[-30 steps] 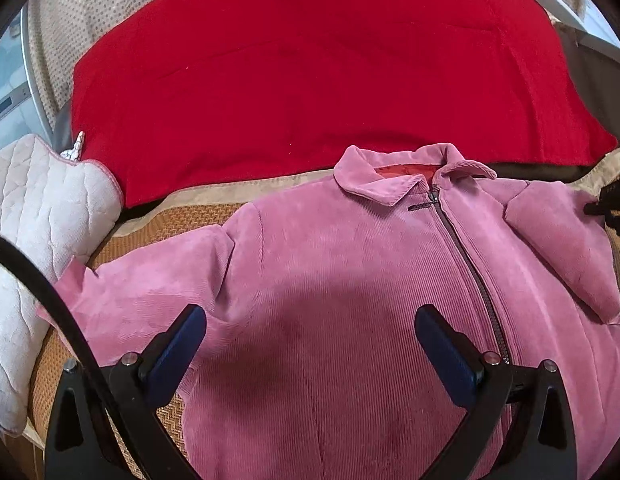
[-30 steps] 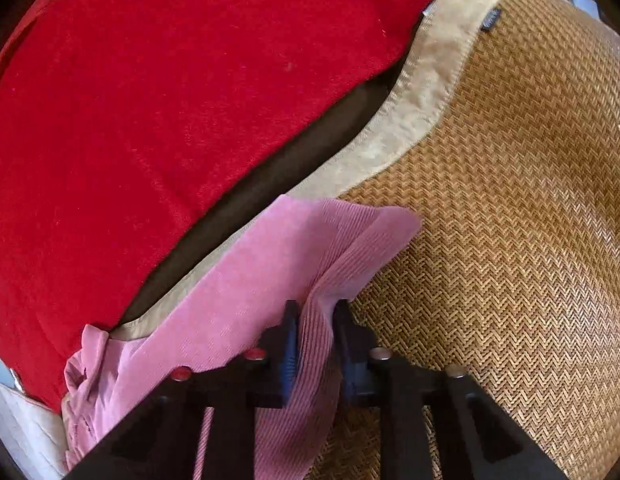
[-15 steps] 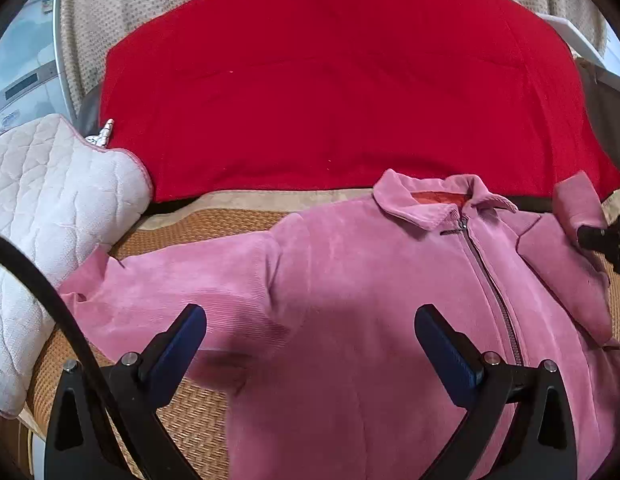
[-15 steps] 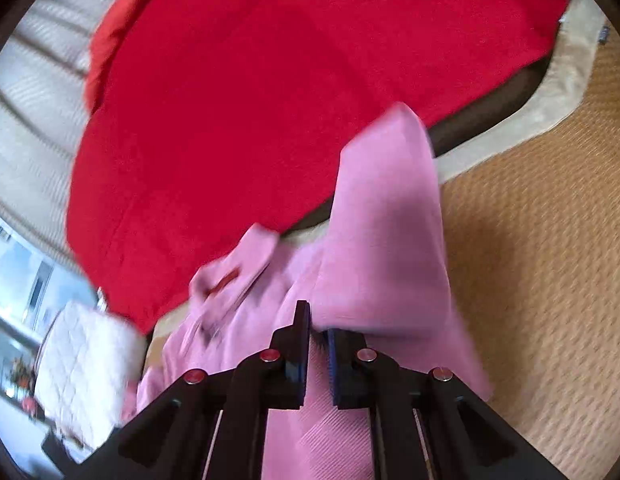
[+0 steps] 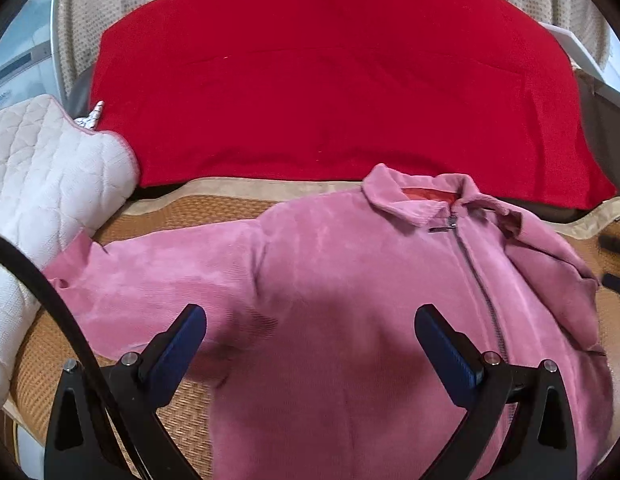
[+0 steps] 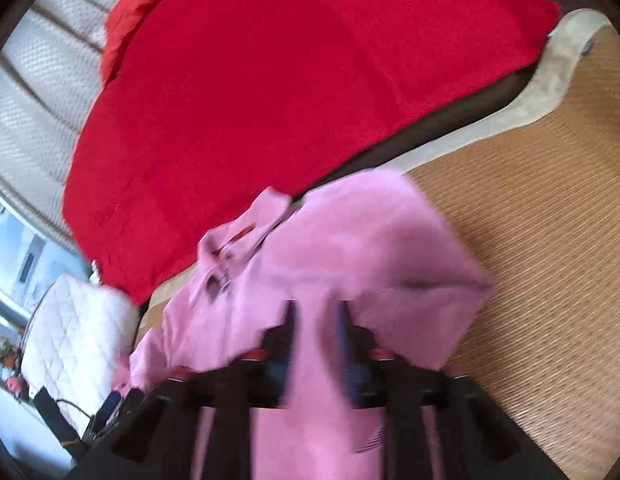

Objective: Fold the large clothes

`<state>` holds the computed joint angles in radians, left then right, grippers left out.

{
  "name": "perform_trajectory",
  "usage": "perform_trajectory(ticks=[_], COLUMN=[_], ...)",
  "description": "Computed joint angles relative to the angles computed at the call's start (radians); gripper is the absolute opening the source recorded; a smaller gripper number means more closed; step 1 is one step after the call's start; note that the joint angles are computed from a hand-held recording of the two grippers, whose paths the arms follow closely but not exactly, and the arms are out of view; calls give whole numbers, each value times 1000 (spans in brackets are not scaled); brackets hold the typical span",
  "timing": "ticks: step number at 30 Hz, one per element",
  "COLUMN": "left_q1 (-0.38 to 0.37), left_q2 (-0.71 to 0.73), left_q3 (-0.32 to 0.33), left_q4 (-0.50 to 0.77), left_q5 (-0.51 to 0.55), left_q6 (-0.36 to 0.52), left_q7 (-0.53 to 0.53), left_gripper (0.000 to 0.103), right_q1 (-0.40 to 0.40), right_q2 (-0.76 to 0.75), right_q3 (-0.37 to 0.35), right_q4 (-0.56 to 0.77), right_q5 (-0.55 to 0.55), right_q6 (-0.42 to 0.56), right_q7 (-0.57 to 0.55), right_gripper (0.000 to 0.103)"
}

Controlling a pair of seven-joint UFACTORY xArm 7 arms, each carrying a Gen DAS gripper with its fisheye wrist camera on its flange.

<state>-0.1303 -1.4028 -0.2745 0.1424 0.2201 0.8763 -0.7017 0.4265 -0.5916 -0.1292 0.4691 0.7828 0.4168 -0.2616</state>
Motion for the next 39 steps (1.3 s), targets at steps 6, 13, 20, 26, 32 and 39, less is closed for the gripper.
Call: perform_trajectory(ticks=[6,13,20,26,32,39], left_q1=[-70,-135,-114,-121,-168,-187], left_q2=[51,260,681,947,1105,1195], left_q3=[7,91,76,70,117,122], left_q4=[8,58,266,423,512,575], left_q5=[-44,-167,-205,-215,-289,-342], left_q6=[-135,-341,-511,-570,-607,-555], left_q7=[-1,26,38,41,55,99], left_gripper=[103,103,103,103,94,29], right_q1=[69,79,-26,-141,-233,-321], right_q2=[5,148,149,156,177,185], right_q3=[-154,-291,-299,-270,-249,-156], right_q4=[-3,68,99,121,143,147], right_q5=[142,348,393,351,329,323], right_q6=[-65,183,321,389,486,490], right_q7=[-113,-217,-251,-231,-246,-259], right_gripper=[98,62,62,64,64,64])
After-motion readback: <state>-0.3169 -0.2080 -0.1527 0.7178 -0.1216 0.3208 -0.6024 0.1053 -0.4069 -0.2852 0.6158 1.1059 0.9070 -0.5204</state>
